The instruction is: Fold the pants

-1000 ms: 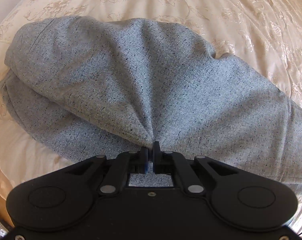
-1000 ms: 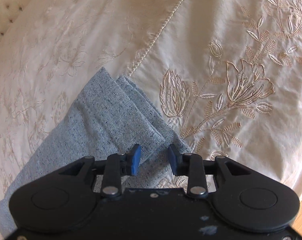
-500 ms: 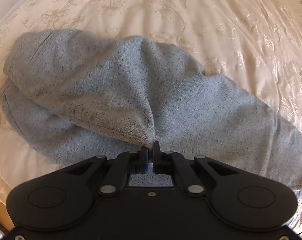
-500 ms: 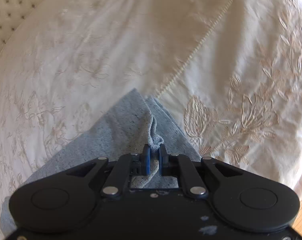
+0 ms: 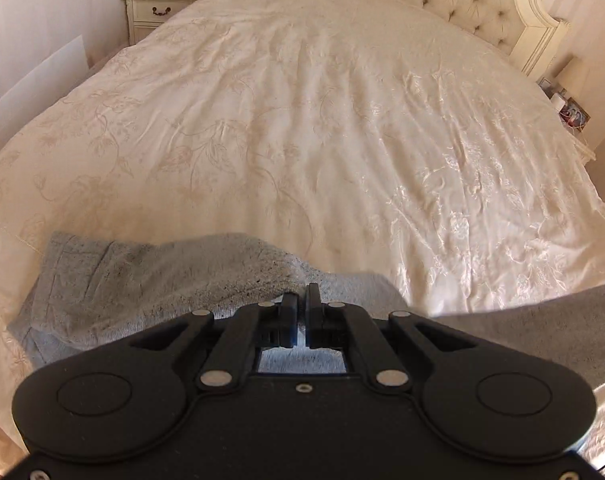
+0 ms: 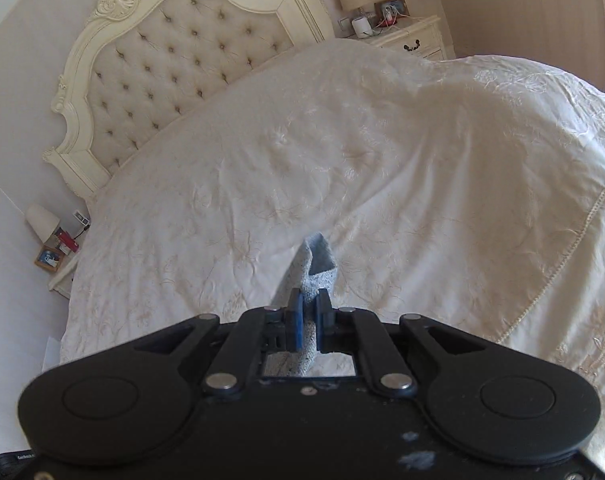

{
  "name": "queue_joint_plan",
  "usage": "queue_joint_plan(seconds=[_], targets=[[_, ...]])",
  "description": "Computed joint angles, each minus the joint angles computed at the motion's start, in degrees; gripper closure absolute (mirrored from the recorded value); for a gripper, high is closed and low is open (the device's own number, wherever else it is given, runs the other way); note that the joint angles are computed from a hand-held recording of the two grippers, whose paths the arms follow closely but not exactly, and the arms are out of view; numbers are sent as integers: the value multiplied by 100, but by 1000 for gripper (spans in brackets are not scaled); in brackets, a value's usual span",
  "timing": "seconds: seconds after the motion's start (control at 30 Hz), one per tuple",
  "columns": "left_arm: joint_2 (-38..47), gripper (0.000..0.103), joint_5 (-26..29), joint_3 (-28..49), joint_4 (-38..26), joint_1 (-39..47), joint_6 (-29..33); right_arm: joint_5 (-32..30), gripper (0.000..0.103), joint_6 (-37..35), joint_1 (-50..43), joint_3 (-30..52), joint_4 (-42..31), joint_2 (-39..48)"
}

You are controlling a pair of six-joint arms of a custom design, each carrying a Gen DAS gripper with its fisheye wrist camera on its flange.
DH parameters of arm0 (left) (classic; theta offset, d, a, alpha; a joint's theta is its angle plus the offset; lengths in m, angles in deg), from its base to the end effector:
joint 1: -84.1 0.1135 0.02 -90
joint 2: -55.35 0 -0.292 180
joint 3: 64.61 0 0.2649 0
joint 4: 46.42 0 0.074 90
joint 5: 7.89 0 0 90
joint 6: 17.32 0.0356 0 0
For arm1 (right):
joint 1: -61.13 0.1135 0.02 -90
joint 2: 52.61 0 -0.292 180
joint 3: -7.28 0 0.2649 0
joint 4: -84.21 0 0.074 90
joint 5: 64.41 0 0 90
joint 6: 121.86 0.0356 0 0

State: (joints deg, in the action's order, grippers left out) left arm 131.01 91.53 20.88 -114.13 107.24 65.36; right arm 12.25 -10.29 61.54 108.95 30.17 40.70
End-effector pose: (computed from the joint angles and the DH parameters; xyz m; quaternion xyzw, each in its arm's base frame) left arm 0.2475 0.0995 0.3492 -0.2297 0.9301 -0.0402 0.2839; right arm 0.3748 0.0109 0.3658 0.1258 0.9123 0.1770 0.3473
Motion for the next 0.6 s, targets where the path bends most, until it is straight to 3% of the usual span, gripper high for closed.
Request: queue_joint_plan(seconds=[0.17, 0.3, 0.43, 0.6], targets=[[-628, 99, -264, -1508, -428, -80, 263, 617, 96, -667, -437, -1448, -298, -589], [-365, 99, -962, -2934, 397, -515, -40, 1034, 96, -872, -510, -2597, 56, -8], [-169, 99, -1362, -3163, 780, -928, -323, 1359, 97, -945, -370, -3309, 474, 99], [-589, 99, -1263, -2801, 548, -1001, -360, 979, 97, -1233, -406, -3085, 381, -400]])
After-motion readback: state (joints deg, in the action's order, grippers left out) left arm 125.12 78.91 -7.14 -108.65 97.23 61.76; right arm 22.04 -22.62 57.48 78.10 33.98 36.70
